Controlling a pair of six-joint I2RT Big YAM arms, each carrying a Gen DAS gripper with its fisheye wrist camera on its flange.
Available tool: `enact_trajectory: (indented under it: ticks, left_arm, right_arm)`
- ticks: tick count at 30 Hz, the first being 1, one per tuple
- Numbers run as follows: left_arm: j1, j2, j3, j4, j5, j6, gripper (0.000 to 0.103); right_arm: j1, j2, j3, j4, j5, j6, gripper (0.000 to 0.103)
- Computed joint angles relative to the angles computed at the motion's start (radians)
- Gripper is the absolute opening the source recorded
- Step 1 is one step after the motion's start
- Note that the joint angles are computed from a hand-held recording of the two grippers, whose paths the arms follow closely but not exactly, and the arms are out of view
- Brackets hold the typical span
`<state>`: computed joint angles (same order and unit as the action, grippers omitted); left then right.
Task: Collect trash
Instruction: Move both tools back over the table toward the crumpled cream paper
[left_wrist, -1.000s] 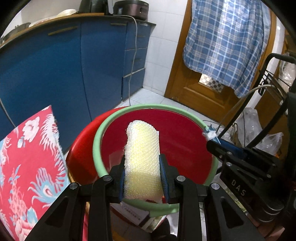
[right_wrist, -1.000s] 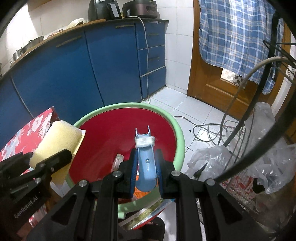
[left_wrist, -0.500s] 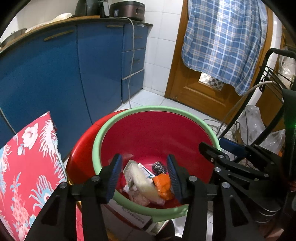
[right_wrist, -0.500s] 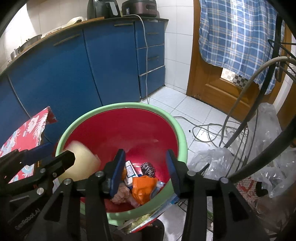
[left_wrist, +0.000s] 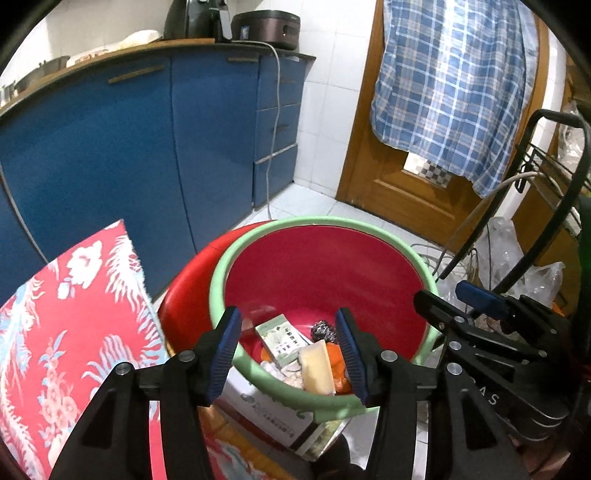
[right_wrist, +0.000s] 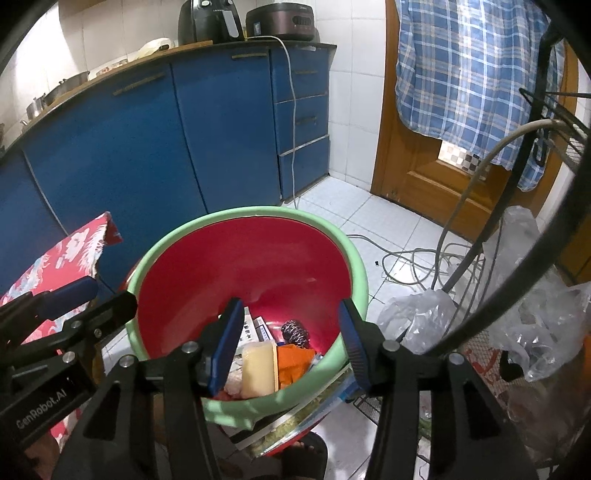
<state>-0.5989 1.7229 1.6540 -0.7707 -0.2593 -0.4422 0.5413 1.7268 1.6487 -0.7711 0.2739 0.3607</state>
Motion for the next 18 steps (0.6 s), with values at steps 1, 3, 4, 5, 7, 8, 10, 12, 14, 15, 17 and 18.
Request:
enact_trajectory:
  ticks: [1,3,4,5,7,8,10,12,14,15,17,18]
  left_arm:
    - [-0.003,-0.009,-0.005,-0.001,0.0,-0.004,0.055]
    - [-0.011,-0.028,-0.017,0.0,-0.011,-0.008,0.055]
    - [-0.014,-0.035,-0.021,0.0,-0.017,-0.01,0.055]
    - [-0.017,-0.047,-0.031,0.003,-0.024,-0.013,0.055]
    - [-0.023,-0.068,-0.048,0.003,-0.034,-0.021,0.056]
    - [-0.025,-0.079,-0.058,0.003,-0.039,-0.025,0.056]
    - [-0.029,-0.097,-0.075,0.0,-0.047,-0.032,0.056]
    - [-0.031,-0.115,-0.09,-0.01,-0.056,-0.039,0.056]
    - [-0.035,-0.133,-0.106,-0.016,-0.068,-0.044,0.056]
    - [-0.037,-0.137,-0.11,-0.019,-0.073,-0.046,0.056]
    - [-0.041,-0.153,-0.125,-0.026,-0.08,-0.052,0.057]
    - [-0.044,-0.162,-0.136,-0.027,-0.084,-0.054,0.057]
  right_arm:
    - [0.002,-0.006,-0.003,-0.002,-0.002,0.003,0.055]
    - [0.009,-0.02,-0.012,-0.004,-0.004,0.007,0.056]
    - [0.014,-0.027,-0.016,-0.004,-0.002,0.008,0.057]
    - [0.02,-0.034,-0.02,-0.006,-0.001,0.008,0.057]
    - [0.032,-0.047,-0.025,-0.008,0.001,0.008,0.057]
    - [0.035,-0.049,-0.024,-0.008,0.001,0.008,0.057]
    - [0.049,-0.061,-0.03,-0.007,0.002,0.012,0.058]
    - [0.059,-0.066,-0.031,-0.009,0.004,0.012,0.058]
    - [0.07,-0.072,-0.034,-0.013,0.004,0.014,0.058]
    - [0.075,-0.075,-0.036,-0.014,0.004,0.015,0.058]
    - [0.083,-0.081,-0.043,-0.017,0.005,0.021,0.058]
    - [0.088,-0.085,-0.048,-0.018,0.008,0.025,0.058]
